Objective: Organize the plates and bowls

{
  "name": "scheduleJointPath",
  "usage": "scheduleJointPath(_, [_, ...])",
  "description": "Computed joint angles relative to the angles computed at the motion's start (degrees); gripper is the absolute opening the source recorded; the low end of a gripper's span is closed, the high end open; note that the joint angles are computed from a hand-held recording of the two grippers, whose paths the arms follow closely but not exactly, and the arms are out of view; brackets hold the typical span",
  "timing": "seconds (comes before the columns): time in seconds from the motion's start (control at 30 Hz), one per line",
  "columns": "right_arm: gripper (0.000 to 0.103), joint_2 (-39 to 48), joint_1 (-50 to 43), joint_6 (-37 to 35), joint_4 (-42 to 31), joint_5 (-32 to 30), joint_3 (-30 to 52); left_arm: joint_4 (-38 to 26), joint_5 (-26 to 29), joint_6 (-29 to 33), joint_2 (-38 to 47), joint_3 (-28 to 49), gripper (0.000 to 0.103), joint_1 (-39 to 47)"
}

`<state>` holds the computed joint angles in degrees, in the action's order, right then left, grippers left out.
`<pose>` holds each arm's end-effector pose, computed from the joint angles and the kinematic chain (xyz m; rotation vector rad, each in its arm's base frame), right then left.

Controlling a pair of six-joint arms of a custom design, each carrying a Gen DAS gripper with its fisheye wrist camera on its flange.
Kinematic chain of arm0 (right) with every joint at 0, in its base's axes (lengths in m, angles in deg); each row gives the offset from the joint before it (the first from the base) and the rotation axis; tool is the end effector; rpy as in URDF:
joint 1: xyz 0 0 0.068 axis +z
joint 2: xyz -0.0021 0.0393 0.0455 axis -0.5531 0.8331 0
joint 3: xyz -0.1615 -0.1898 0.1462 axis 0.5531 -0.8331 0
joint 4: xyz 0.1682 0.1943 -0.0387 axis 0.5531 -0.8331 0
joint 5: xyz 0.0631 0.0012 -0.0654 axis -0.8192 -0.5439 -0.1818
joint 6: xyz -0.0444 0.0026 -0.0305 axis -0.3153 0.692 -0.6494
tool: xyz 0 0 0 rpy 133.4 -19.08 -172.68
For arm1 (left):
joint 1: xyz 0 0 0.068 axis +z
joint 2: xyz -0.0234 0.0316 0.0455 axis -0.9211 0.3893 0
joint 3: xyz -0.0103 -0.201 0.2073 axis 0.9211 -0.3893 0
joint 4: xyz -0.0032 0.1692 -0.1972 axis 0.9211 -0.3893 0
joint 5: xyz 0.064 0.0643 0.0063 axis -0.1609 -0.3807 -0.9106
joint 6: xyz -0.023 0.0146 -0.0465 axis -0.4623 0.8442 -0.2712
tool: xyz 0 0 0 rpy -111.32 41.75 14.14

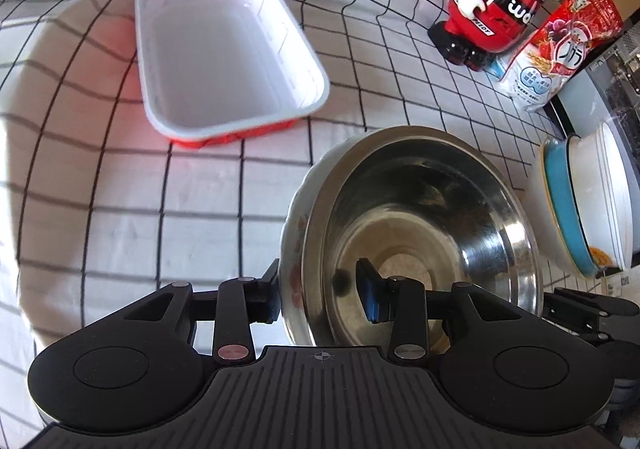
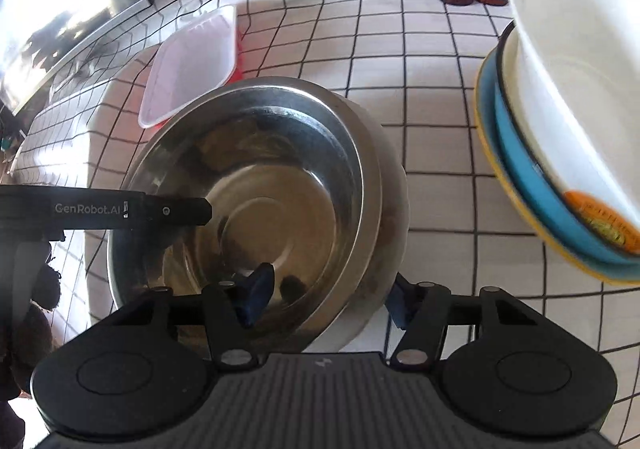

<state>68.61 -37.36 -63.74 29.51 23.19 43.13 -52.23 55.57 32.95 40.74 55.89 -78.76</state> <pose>0.3025 -0.0046 0.1456 -0.5703 2.6863 0.5167 0.2587 -0.0576 0.1480 -0.4409 2.6583 -0.3994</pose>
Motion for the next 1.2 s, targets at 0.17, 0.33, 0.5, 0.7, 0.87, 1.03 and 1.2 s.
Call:
scheduleJointPath(0.17, [0.059,1.43,0.3,2.64,0.37,0.09,1.64,1.43,-0.11,-0.23,4.21,3.68,0.041,0.99])
scheduleJointPath(0.33, [0.059,1.83,0.06,2.54,-0.4,-1.09,1.65,2.02,-0.61,-0.85,4.12,4.16,0.039,1.89])
scheduleJointPath(0.5, [0.059,-1.26,-0.96,0.51,-1.05,-1.12,0.43,2.8,-1.39,-1.26,-1.61,1.65,0.039,2.7])
scheduleJointPath(0.7, [0.06,-6.06,-3.63,-1.6,-3.53,-3.0,-0.23,3.43,-5.51,-1.78,-11.41,-0.69,0.039,1.52])
scheduleJointPath(0.87, [0.06,-10.19,-5.8,-0.52,-4.86,-6.09,-0.15,4.02,-5.35,-0.75,-13.72,0.49,0.039,-0.4])
scheduleJointPath(1.03, [0.061,-15.0,-7.84,2.45,-3.67,-7.38,-0.42,6.24,-2.61,0.08,-11.69,2.1,0.039,-3.77])
scheduleJointPath(1.2, [0.065,-18.4,-11.72,2.5,-1.4,-5.8,0.35,8.27,-1.04,0.08,-8.06,4.12,0.039,-8.55])
